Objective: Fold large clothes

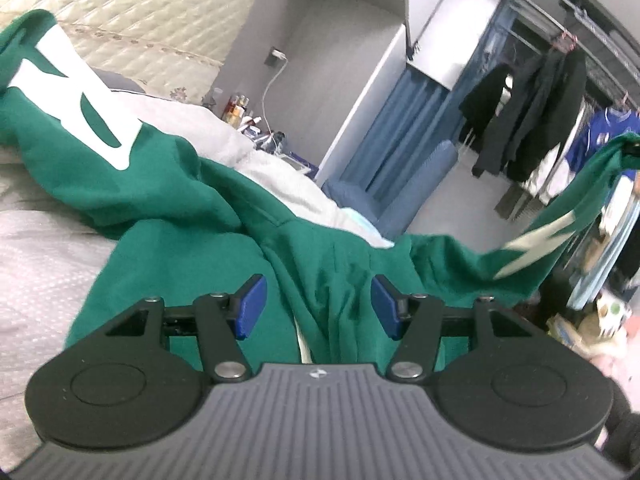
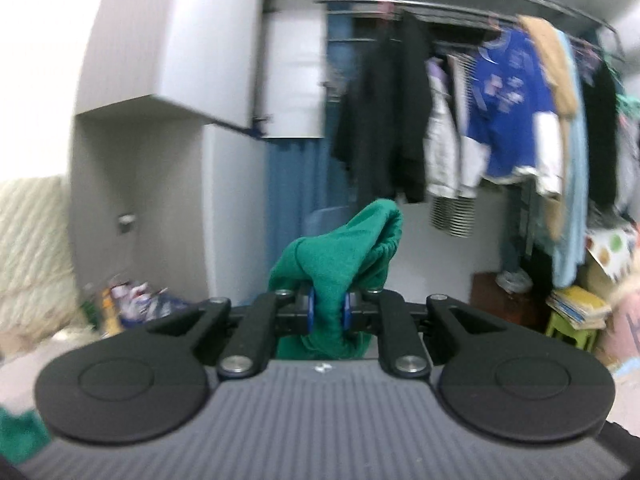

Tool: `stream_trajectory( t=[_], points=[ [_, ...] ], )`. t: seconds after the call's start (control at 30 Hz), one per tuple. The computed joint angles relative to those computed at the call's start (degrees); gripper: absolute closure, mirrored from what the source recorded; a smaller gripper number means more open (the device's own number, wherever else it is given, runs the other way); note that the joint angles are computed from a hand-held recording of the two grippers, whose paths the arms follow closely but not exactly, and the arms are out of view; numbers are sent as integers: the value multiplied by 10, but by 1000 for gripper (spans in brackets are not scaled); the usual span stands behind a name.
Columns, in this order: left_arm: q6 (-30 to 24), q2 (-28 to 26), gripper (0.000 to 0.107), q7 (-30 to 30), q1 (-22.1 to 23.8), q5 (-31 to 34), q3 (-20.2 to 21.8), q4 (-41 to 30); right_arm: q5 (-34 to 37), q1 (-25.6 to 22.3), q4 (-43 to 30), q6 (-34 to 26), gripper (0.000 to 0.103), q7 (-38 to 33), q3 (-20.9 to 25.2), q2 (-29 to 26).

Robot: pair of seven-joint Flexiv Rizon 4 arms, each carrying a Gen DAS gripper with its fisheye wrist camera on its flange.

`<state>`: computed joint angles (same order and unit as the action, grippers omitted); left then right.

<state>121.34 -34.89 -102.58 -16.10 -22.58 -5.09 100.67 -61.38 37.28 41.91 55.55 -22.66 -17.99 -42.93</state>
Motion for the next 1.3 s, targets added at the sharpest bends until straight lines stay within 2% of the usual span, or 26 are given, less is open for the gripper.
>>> stream_trajectory(
  t=[0.13,0.23,0.37,0.47,0.57,0.67,0.77,0.83,0.87,0.9,0.97,1.07,1.2,1.3],
  points=[
    [26,12,43,-42,28,19,-21,21,-28,37,16,27,87,24,-1,-13],
    [27,20,43,-78,48,25,-30,27,-61,66,44,48,87,74,-10,-19],
    [43,25,43,-165,100,65,-59,40,-93,92,65,79,87,132,-9,-39],
    [54,26,43,-196,99,56,-42,47,-108,107,81,108,86,180,-7,-56],
    [60,22,43,-239,117,68,-47,51,-100,120,95,119,85,206,5,-71],
    [63,14,43,-272,132,88,-51,48,-69,126,116,129,85,187,28,-84],
    [57,8,43,-284,134,97,-48,42,-17,126,136,133,84,137,57,-90],
    [52,5,43,-296,146,118,-56,37,13,127,156,139,76,112,68,-84],
    [50,4,43,-300,151,129,-60,35,31,124,167,146,68,94,78,-78],
    [47,2,43,-304,157,141,-64,32,46,120,179,156,53,79,88,-72],
    [45,0,43,-313,170,169,-77,27,103,98,199,171,37,6,142,-57],
    [40,-4,43,-319,183,209,-92,19,172,68,242,173,36,-77,210,-22],
    [33,-12,43,-321,198,260,-118,2,219,63,331,194,36,-70,203,45],
    [12,-13,43,-302,194,283,-123,-10,223,78,394,236,36,-15,150,83]
  ],
)
